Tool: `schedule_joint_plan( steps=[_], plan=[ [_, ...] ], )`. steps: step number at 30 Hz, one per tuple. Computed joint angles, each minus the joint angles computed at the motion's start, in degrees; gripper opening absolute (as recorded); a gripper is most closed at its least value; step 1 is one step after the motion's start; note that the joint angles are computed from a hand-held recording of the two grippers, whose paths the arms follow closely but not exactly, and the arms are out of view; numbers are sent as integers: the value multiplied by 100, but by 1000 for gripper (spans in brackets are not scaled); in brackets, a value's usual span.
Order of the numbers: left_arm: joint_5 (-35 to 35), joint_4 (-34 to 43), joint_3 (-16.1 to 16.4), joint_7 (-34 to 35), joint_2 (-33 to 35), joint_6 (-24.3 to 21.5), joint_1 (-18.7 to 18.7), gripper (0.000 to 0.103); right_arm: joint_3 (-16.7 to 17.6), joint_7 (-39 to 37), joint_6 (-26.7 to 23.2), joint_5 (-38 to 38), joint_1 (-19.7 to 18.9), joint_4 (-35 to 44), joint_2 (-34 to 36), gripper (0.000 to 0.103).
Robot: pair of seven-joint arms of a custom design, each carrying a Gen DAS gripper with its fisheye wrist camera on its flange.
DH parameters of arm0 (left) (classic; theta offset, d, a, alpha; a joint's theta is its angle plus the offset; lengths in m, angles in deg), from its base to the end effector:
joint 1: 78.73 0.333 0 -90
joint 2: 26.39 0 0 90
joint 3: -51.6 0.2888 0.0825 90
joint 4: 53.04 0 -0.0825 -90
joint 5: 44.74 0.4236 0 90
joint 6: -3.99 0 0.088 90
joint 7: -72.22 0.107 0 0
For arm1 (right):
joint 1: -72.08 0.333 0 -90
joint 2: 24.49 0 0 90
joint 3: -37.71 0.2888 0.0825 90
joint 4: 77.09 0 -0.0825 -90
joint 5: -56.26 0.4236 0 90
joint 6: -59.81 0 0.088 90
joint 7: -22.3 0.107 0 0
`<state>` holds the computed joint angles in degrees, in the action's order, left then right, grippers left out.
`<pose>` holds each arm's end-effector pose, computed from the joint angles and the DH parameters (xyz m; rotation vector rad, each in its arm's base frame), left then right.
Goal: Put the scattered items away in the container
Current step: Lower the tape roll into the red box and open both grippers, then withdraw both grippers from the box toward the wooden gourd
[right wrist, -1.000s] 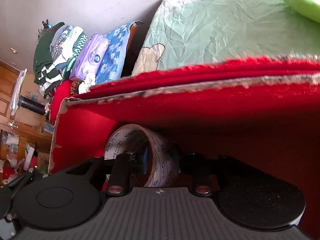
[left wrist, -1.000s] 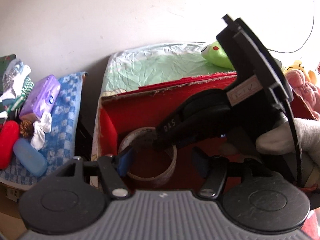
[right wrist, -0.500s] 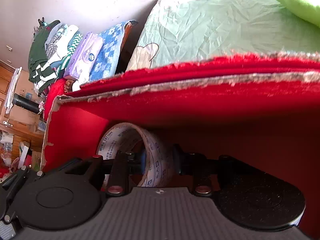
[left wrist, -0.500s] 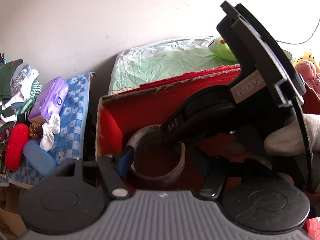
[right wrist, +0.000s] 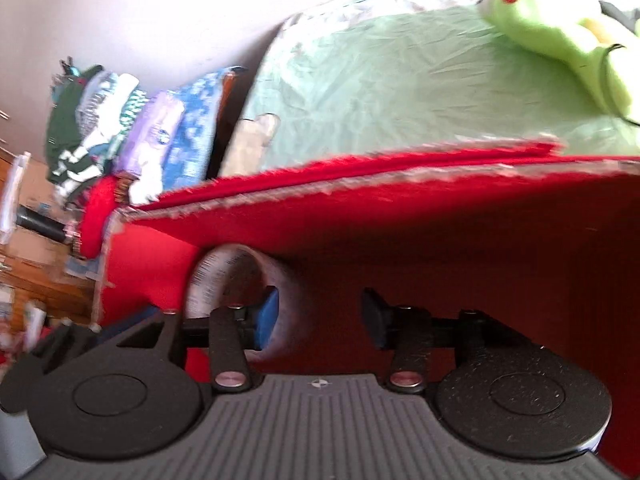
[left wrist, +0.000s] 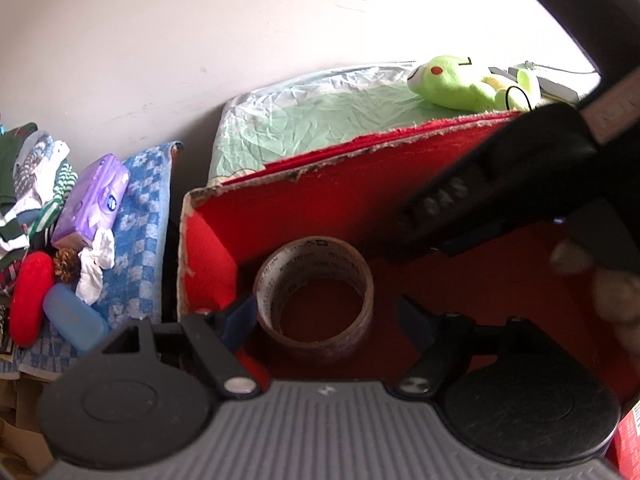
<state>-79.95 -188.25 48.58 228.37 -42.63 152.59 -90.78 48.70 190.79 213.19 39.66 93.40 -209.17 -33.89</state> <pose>0.5210 -0.1293 0.4477 -0.7953 2.5821 -0.8022 0.4723 0.3107 0.4220 -1.2314 2.2669 -0.1694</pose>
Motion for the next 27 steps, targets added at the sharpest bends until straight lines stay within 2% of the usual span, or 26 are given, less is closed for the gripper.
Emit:
schedule_joint_plan(
  steps=[4,6,10,11,15,20,27],
  plan=[
    [-123,32,54,122,-2,-137,-8,84,182,681,-211,-384,-71,-185,-252,49],
    [-121,2,21,105,-15,-61,8,84,307,1050,-512,-684,-116,-119,-306,49],
    [-114,-14,14,94,-14,3,5,85,407,1221,-985,-920,12,-101,-393,50],
    [-125,-23,16,101,-16,27,2,85,420,1326,-984,-999,27,-141,-425,46],
    [-216,-49,27,94,-12,160,-29,85,519,2208,-657,-1707,-138,-443,-660,46],
    [-277,-52,46,170,6,247,-62,85,442,2442,-228,-1635,-228,-632,-707,46],
    [-291,-89,15,217,45,490,-97,85,490,2453,-331,-1737,-238,-538,-653,46]
  ],
)
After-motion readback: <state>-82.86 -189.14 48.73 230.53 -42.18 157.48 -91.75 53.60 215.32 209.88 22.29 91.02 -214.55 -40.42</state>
